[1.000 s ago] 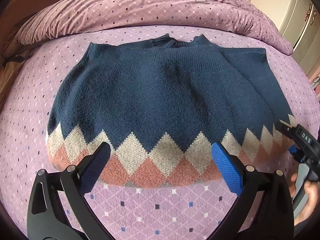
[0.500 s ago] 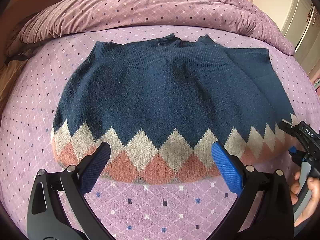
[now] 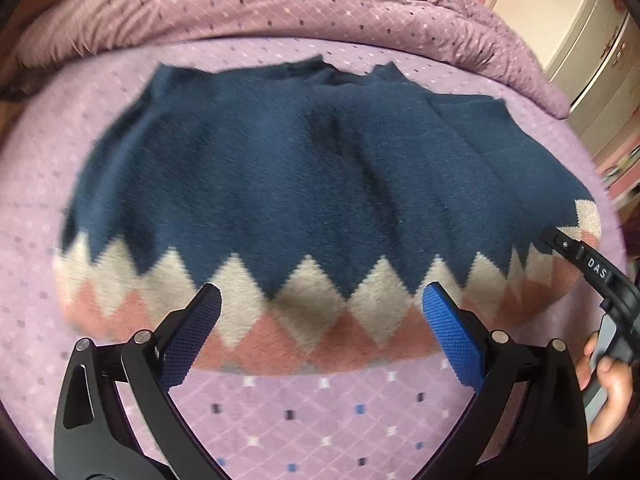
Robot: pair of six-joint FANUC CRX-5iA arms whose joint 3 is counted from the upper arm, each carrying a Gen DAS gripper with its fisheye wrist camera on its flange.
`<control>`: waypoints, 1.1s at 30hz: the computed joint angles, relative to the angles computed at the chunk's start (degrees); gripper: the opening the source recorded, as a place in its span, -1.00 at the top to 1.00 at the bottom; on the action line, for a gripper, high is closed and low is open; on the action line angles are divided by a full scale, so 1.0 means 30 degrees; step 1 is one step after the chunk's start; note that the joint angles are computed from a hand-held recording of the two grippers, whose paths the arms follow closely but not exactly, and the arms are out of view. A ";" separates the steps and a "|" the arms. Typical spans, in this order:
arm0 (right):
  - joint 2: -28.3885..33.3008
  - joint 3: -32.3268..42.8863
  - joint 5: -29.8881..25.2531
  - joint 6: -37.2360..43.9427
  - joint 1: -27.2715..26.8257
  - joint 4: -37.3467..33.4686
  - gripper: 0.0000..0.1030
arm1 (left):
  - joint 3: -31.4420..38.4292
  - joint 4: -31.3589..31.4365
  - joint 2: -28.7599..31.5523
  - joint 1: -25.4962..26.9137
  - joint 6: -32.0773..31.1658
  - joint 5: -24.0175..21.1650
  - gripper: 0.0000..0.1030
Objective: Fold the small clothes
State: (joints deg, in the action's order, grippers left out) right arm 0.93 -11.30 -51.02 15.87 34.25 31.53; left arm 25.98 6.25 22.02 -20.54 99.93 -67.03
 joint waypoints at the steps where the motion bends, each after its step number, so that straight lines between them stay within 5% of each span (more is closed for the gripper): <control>1: -0.0009 0.0041 -0.0052 0.0092 0.0099 0.0269 0.42 | -0.0157 0.0564 0.0151 0.0144 -0.0353 0.0112 -0.78; 7: -0.0120 0.0346 -0.0064 0.0619 0.0326 0.0897 0.43 | -0.0235 0.1676 0.0921 0.0355 -0.0607 0.0161 -0.65; 14: 0.0108 0.0863 0.0142 0.0804 0.0729 0.1246 0.44 | 0.2912 -0.2900 0.2671 -0.1679 -0.0457 -0.1945 -0.94; 25: 0.1197 0.3139 0.0162 0.1643 0.1381 0.0995 0.46 | 0.1822 -0.2769 0.2197 -0.1592 0.0424 -0.0920 -0.94; 33: 0.2712 0.5371 -0.0571 0.2628 0.2673 0.2212 0.48 | -0.3403 0.2831 -0.1562 0.1654 -0.1042 0.1510 -0.89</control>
